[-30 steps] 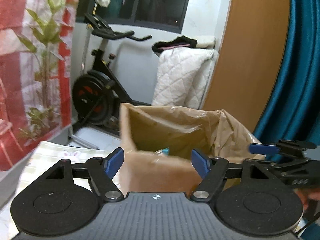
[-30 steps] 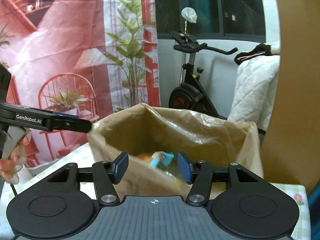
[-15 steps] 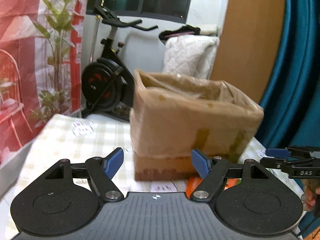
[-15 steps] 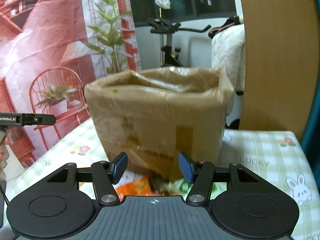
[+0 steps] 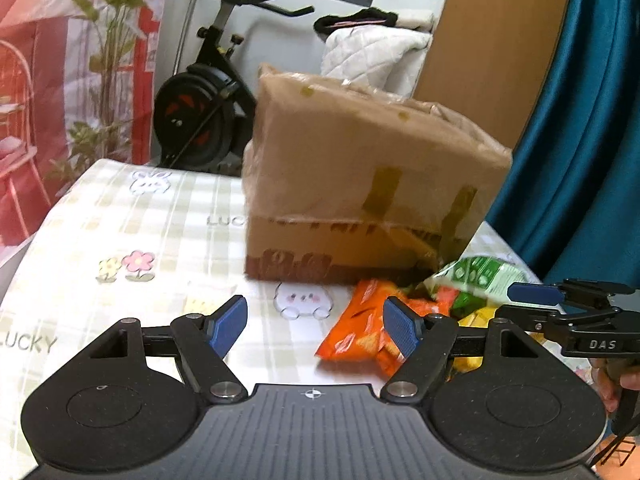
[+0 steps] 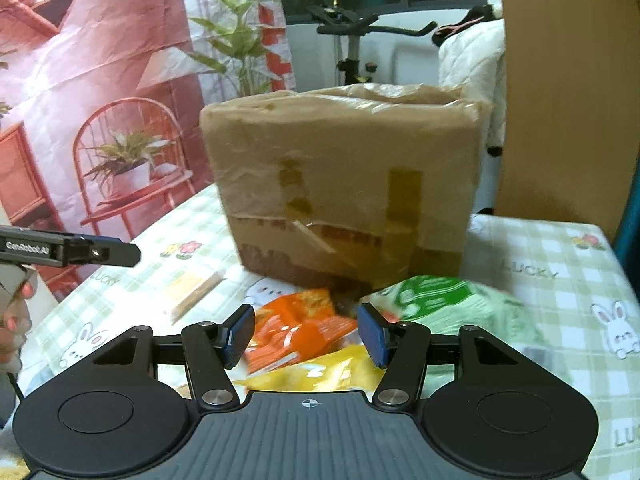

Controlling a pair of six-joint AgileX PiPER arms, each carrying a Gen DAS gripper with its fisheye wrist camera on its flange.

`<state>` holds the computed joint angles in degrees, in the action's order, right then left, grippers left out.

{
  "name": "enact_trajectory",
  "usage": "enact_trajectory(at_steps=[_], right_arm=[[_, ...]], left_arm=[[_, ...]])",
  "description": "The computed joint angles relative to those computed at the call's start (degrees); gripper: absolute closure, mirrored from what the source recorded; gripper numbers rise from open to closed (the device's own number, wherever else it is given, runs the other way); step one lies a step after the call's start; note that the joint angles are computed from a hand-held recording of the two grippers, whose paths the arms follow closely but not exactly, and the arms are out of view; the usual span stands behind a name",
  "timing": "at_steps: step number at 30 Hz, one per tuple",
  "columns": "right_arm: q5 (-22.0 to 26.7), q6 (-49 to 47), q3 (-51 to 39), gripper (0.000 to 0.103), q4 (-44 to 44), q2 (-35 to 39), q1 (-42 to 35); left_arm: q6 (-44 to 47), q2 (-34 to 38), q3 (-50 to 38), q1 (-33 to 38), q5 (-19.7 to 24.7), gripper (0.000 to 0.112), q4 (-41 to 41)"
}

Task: Organize snacks
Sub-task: 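Grasp the wafer bar with the right gripper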

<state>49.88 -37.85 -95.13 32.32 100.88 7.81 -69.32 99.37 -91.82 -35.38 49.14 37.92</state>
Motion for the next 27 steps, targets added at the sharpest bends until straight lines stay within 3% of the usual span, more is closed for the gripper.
enact_trajectory(at_steps=[5,11,19,27], right_arm=[[3.96,-1.91,0.35,0.050,2.18,0.68,2.80],[6.49,0.27,0.95,0.050,-2.19,2.70,8.13],[8.08,5.09,0.56,0.050,-16.08,5.16,15.55],[8.30,6.16,-0.94,0.051,-18.15,7.42,15.86]], left_arm=[[-0.19,-3.85,5.22,-1.11,2.28,0.036,0.81],[-3.94,-8.14,11.57,-1.99,3.34,0.036,1.10],[-7.46,-10.86,17.45,-2.10,1.18,0.036,2.45],[-10.45,-10.70,18.67,-1.76,-0.81,0.036,3.16]])
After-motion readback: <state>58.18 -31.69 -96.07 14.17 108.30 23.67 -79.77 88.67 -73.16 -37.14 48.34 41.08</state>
